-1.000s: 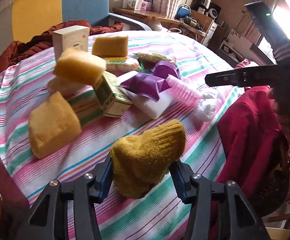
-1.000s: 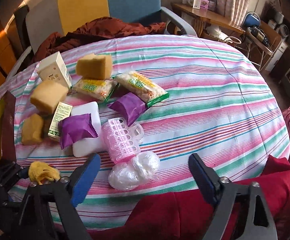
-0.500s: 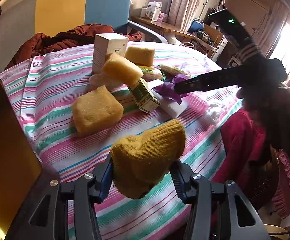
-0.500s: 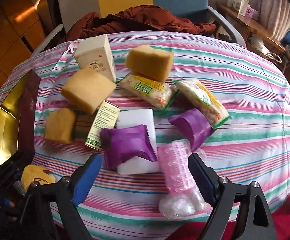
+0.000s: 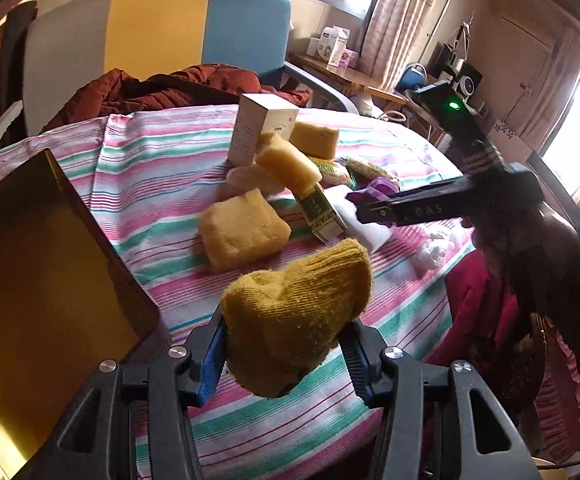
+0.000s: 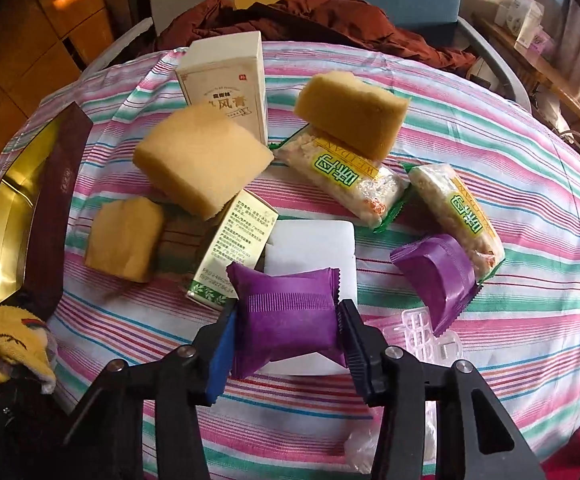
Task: Organize objects
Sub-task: 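Grasp the yellow knit sock with the left tool while the right tool grasps a purple candy, then release the sock and purple candy into the gold tray with both tools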
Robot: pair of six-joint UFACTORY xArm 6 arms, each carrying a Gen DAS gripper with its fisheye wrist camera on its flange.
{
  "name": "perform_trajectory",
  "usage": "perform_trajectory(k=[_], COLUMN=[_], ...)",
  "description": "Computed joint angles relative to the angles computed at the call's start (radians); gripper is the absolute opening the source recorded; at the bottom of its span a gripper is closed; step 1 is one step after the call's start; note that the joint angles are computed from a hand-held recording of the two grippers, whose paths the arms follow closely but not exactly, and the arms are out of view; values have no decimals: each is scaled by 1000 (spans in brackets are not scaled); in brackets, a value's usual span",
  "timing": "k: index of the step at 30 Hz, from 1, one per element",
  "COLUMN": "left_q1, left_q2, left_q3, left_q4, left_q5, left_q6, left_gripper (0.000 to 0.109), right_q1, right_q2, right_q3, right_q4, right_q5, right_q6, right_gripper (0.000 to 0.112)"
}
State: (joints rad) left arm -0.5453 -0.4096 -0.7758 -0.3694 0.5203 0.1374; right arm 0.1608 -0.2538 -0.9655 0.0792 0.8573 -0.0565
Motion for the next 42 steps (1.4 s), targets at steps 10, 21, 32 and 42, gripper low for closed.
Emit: perform_trajectory(k=[10,21,32,42], left_q1=[150,460,609,590], left_q2=[-173,-372,-458,-480], left_q3=[83,239,316,299], left_q4=[66,311,377,433], left_q5=[0,84,80,92], left_q6=[-104,-315,-403,-464], left_gripper=[52,61,83,83], right_q1=[141,450,629,659], right_q2=[-147,118,269,177], right_q3=[40,-182,-299,-223], right_q4=[30,175,-16,-352], right_q5=[-102,-208,-263,-298], right_q6=[39,-2,171,437], right_gripper=[49,49,83,91])
